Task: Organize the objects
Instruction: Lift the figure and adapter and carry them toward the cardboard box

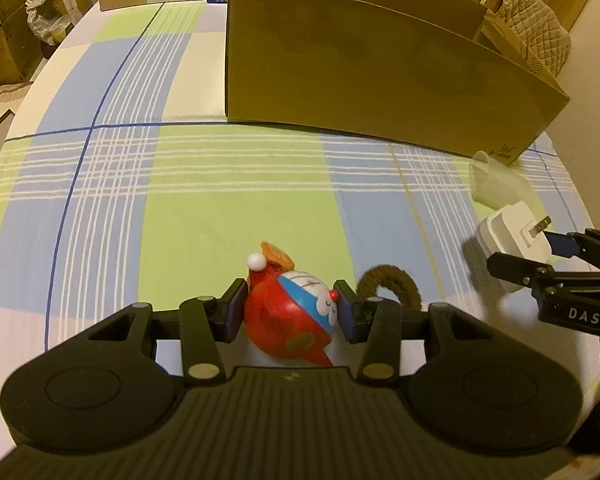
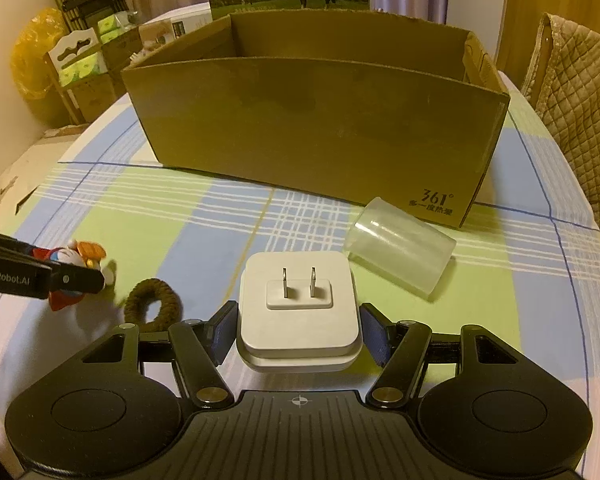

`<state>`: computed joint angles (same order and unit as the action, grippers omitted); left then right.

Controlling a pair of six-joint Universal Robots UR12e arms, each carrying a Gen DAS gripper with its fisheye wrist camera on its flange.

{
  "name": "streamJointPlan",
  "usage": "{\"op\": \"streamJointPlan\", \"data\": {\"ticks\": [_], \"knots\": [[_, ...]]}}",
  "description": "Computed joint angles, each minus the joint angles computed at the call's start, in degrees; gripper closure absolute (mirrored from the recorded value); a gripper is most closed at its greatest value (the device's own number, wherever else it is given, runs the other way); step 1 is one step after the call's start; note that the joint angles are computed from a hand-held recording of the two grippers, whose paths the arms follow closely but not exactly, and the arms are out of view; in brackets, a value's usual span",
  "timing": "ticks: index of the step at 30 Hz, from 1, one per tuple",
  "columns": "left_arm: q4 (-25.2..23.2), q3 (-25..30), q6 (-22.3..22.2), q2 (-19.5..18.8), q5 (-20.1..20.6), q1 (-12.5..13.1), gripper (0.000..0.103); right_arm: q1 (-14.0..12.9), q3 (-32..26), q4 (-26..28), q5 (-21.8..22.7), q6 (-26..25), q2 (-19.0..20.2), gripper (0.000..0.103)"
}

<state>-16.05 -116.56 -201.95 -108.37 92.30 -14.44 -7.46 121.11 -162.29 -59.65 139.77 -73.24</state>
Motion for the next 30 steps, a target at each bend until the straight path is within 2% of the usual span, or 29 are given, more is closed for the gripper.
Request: {"op": "streamJointPlan", "data": {"ticks": [10,30], "knots": [[0.3,-1.35,-1.24,1.95,0.33,-0.93,0.062,-0.7,1.24,0.25,1.47,-0.39,-2.11,0.041],[0.36,-0.25,-0.48,5.4,3.03,-3.43,0.062,-2.0,3.32,0.9,3.76,-1.1,-7.15,0.041]]}}
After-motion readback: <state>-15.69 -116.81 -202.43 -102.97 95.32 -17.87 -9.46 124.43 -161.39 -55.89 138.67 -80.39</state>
